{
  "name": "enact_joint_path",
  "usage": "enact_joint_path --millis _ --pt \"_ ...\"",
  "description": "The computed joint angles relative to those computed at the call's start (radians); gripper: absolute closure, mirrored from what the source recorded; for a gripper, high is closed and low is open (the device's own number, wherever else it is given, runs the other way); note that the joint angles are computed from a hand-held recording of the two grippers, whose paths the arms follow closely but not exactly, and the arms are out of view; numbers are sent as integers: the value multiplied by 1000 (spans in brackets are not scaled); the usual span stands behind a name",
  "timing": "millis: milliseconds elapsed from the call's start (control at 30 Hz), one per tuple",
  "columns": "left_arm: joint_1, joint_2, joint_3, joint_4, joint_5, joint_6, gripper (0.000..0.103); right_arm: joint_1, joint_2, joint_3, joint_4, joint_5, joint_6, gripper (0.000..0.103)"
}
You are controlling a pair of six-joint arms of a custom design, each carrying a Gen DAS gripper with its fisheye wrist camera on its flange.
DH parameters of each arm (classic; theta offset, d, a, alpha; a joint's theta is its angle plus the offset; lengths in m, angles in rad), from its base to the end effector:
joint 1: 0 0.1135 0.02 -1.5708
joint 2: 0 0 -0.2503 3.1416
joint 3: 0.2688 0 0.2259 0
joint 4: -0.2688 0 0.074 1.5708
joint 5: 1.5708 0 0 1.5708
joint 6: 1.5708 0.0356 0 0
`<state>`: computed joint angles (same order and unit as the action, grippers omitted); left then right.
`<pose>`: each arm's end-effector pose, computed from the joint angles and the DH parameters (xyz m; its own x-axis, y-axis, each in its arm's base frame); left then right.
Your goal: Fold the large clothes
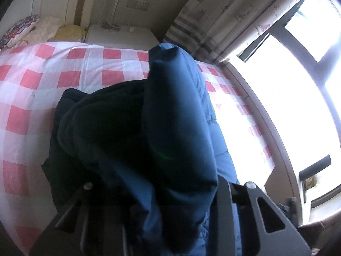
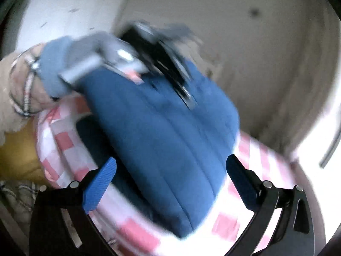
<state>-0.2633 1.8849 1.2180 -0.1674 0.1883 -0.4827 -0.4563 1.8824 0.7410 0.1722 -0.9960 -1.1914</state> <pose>0.3640 -0.1050 0.1833 -0.8086 -0.2543 -0.5306 0.0020 0.9006 -0.4346 0.2778 -0.1031 0.1017 -0.1005 -0.5132 -0.8524 -0.7567 0.5957 -0.2694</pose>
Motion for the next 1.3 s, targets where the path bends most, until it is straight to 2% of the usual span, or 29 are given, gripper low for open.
enact_joint_path --millis 67,100,267,300,367,433,500,567,633,700,800,867,967,1100,1167,1233,1300 --pt "11 -7 -3 -2 14 5 75 -37 58 56 -107 11 -32 4" --pt "6 -18 -37 24 10 3 76 -39 89 74 -107 20 -25 4" --pt "-8 -46 -61 42 -8 11 78 40 159 70 76 166 119 4" --pt "-10 -51 -68 50 -11 9 78 60 159 46 152 202 164 4" --pt "-6 -53 -85 86 -7 4 80 84 188 54 210 225 229 4" --pt "-17 -81 -125 142 -12 -9 83 100 208 53 261 243 264 4" --pt "-34 -115 -142 166 -25 -8 84 133 235 24 352 309 263 4" --pt "-47 -147 -123 140 -42 4 86 156 265 49 343 346 267 4" --pt "-52 -177 -71 57 -69 38 86 167 270 91 276 365 275 4" --pt "-43 -200 -51 5 -88 68 86 177 265 87 284 388 272 4" --pt "14 -259 -100 -18 -64 88 86 181 278 93 292 404 274 4" --pt "83 -274 -196 58 3 81 86 183 289 113 270 405 279 4" --pt "159 -212 -327 207 62 69 84 185 298 135 248 406 284 4" --pt "305 -97 -550 632 299 -9 82 185 304 151 232 404 284 4" --pt "311 -78 -602 734 304 -11 82 185 306 155 225 402 280 4" --pt "307 -72 -619 763 288 -1 80 185 299 168 183 402 271 4" --pt "303 -69 -630 781 281 -8 80 186 302 254 34 409 241 4"
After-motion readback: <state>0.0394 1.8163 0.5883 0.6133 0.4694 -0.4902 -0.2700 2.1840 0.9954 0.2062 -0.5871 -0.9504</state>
